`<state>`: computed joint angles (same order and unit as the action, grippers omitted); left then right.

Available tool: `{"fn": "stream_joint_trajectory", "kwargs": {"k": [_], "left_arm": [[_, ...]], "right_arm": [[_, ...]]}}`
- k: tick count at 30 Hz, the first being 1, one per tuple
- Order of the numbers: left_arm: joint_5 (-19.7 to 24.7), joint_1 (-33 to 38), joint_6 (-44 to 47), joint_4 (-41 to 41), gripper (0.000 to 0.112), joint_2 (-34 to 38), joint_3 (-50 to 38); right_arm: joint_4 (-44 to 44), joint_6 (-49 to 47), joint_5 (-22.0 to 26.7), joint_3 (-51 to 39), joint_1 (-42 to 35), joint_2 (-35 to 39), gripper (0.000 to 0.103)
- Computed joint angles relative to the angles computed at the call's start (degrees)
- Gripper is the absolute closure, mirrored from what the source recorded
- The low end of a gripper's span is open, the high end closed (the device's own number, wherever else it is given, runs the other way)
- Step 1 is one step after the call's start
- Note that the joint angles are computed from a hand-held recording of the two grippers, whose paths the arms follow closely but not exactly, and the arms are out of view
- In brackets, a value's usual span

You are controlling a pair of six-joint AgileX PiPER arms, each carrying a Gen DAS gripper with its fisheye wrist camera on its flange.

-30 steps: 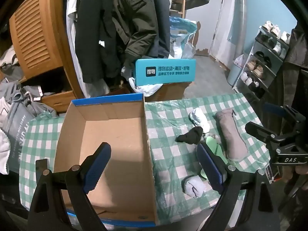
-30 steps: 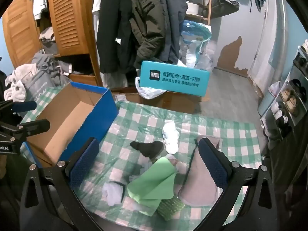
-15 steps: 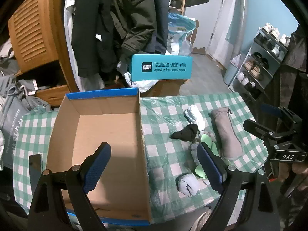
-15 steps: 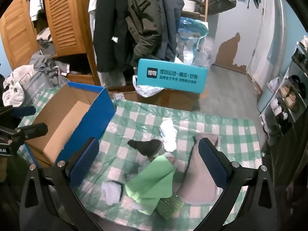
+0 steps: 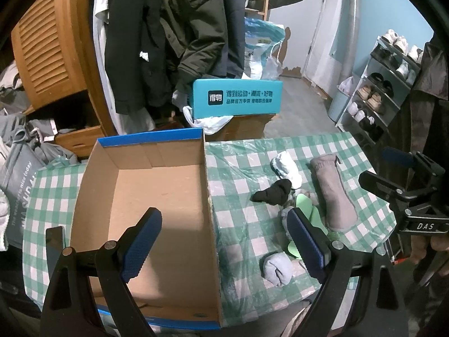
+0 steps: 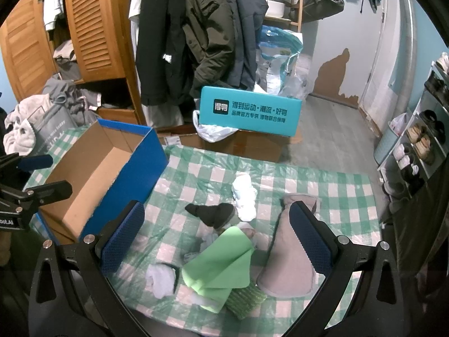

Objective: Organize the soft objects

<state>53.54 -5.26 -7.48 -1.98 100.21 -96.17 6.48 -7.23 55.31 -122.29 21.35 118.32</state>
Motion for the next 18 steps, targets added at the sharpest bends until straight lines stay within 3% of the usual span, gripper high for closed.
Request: {"fn": "stream_joint_trajectory", "kwargs": {"k": [18], "left_arm": [[-0.84, -0.39, -0.34, 0.61, 0.02, -0.38, 1.19]], "right_arm": [[-0.2, 0.16, -0.13, 0.23, 0.09, -0.11, 0.002]]}}
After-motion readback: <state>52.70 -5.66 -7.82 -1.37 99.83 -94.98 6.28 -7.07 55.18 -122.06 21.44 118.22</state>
